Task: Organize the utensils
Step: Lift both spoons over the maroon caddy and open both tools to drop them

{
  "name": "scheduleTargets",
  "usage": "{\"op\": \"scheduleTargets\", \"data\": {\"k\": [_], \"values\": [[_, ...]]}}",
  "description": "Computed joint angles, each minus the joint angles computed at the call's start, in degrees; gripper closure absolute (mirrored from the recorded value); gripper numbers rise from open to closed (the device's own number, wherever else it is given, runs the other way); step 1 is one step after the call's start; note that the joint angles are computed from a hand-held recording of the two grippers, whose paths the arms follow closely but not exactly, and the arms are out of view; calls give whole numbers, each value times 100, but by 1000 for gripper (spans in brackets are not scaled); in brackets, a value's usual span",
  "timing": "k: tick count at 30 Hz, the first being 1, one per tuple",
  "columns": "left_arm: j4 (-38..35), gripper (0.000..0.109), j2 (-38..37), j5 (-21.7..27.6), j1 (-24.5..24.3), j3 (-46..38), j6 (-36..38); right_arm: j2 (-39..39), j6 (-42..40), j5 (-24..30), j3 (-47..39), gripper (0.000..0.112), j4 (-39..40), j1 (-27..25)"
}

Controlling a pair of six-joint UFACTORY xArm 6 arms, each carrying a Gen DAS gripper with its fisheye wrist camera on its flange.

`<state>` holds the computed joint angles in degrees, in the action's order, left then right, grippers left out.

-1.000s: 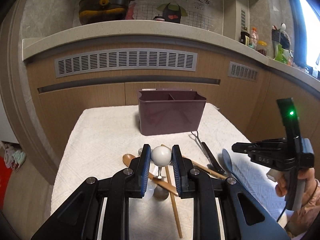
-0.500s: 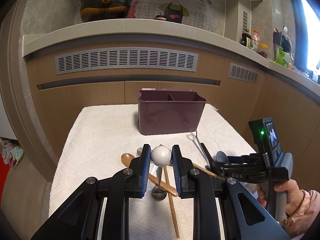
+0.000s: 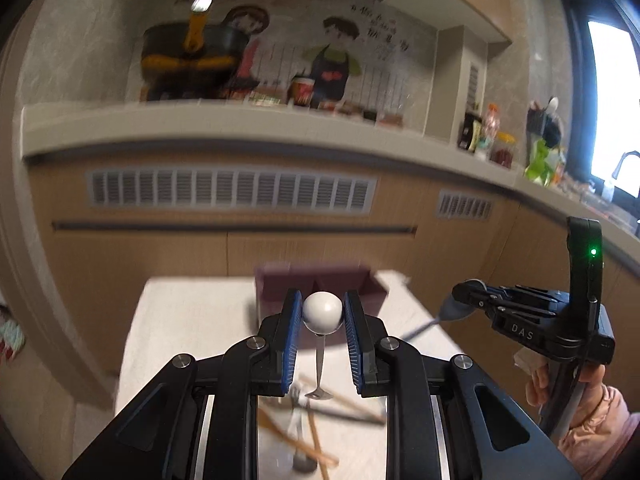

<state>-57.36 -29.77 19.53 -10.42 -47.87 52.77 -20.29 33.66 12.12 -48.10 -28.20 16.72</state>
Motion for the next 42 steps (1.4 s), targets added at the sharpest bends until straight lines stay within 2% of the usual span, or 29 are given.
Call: {"op": "scheduleTargets", "data": {"k": [3, 5, 8, 12, 16, 19, 23, 26, 28, 30, 31, 32, 34, 37, 39, 41, 42], "values": [[-297, 86, 500, 221, 38, -874, 271, 414, -533, -281, -815, 103, 428, -33], [-263, 86, 847, 26, -36, -1335, 260, 734, -527, -256, -1369, 103, 254, -31], [-238, 86, 1435, 163, -4, -2054, 232, 1171, -1061, 8, -2092, 103, 705, 57], [-28, 86, 2119, 204, 5, -2728, 80, 1706, -580, 670, -2951, 103, -237, 86], [335, 86, 2694, 370, 31, -3048, -328, 1998, -1101, 1195, -3271, 103, 123, 130], [631, 86, 3048, 448, 35, -3166, -703, 2212, -1203, 1433, -3324, 103, 169, 115], [907, 86, 3456, 582, 37, -3286, -1103, 2617, -1648, 1621, -3494, 103, 745, 81], [882, 79, 3679, 794, 60, -3375, -1198, 2924, -1968, 1779, -3660, 103, 1181, 70], [852, 68, 3700, 812, 69, -3336, -1271, 3073, -2799, 1813, -3701, 98, 2094, 42], [704, 64, 3570, 700, 68, -3146, -1142, 3105, -3232, 1781, -3645, 72, 2631, 12], [648, 63, 3483, 638, 72, -3040, -1096, 3027, -3243, 1569, -3478, 67, 2679, -11], [584, 62, 3345, 531, 79, -2869, -1080, 2905, -3160, 1326, -3265, 63, 2616, -31], [647, 59, 3117, 316, 91, -2541, -1245, 2603, -2615, 861, -2789, 63, 2110, -87], [858, 52, 2704, -76, 96, -1882, -1622, 2028, -1400, 265, -1955, 59, 972, -186], [935, 51, 2514, -164, 142, -1537, -1766, 1636, -614, 7, -1367, 34, 263, -232], [1134, 51, 2361, -238, 157, -1211, -1894, 1395, 173, -139, -933, 28, -482, -261], [1260, 51, 2287, -331, 152, -1046, -1935, 1365, 305, -136, -812, 28, -606, -249]]}}
